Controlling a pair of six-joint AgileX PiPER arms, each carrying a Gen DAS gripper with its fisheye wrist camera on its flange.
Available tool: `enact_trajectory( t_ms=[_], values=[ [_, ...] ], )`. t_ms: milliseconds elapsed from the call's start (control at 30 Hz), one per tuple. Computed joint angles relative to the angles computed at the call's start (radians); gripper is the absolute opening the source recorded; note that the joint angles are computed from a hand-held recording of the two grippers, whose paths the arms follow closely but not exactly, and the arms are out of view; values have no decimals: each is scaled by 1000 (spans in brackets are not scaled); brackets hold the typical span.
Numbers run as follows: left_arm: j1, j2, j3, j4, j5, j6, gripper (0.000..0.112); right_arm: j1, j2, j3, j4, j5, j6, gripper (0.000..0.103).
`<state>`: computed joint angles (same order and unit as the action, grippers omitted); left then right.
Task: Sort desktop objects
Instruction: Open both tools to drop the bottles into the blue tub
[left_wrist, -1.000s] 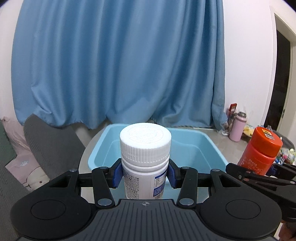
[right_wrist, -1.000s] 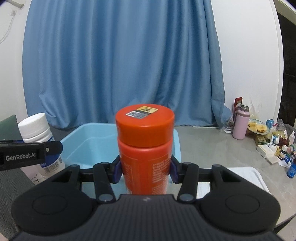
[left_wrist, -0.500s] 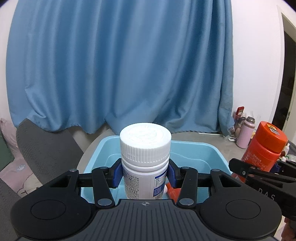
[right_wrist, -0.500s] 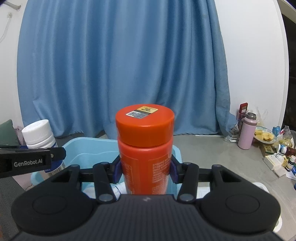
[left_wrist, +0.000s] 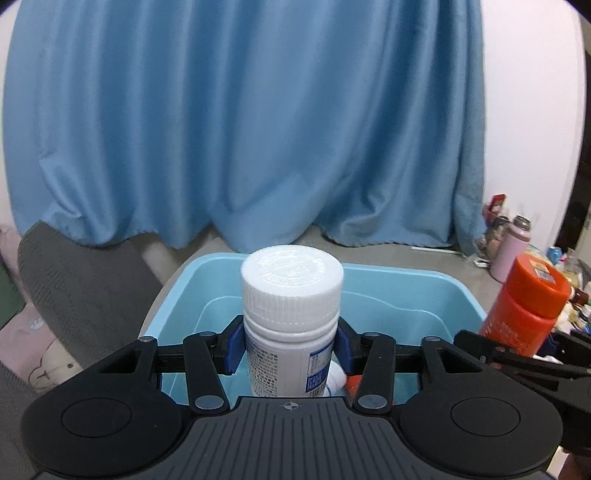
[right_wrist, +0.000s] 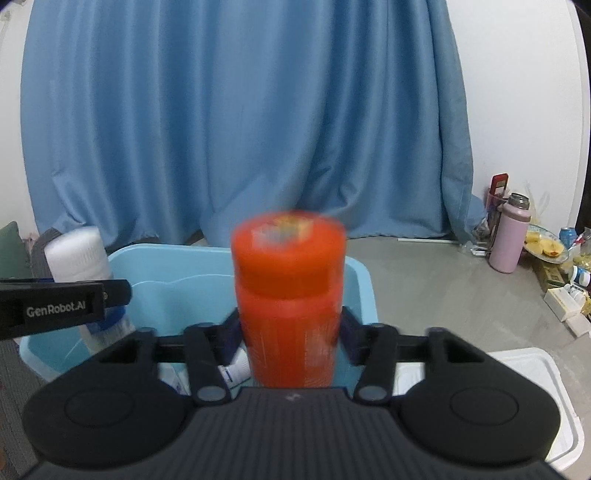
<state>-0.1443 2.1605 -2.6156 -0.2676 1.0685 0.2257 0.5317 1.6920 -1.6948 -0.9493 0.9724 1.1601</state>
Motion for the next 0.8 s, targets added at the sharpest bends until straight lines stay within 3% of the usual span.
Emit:
enact_trajectory(
  t_ms=[33,100,167,467,800],
  values=[
    [0,-4,11,11,-11,-13,74,7,0,1,-23,8,11,82],
    [8,-56,111,-4,-77,-11,89,23,-13,19,-71,8,40,88],
    [13,-102,199,-20,-135,-3,90,34,-34,41,-102,-2,63,90],
    [5,-291,508,-23,-266,47,90,84,-116,144,-148,20,128,90],
    [28,-544,877,-73,-365,135,90,205,-233,289,-181,128,224,90]
  ],
)
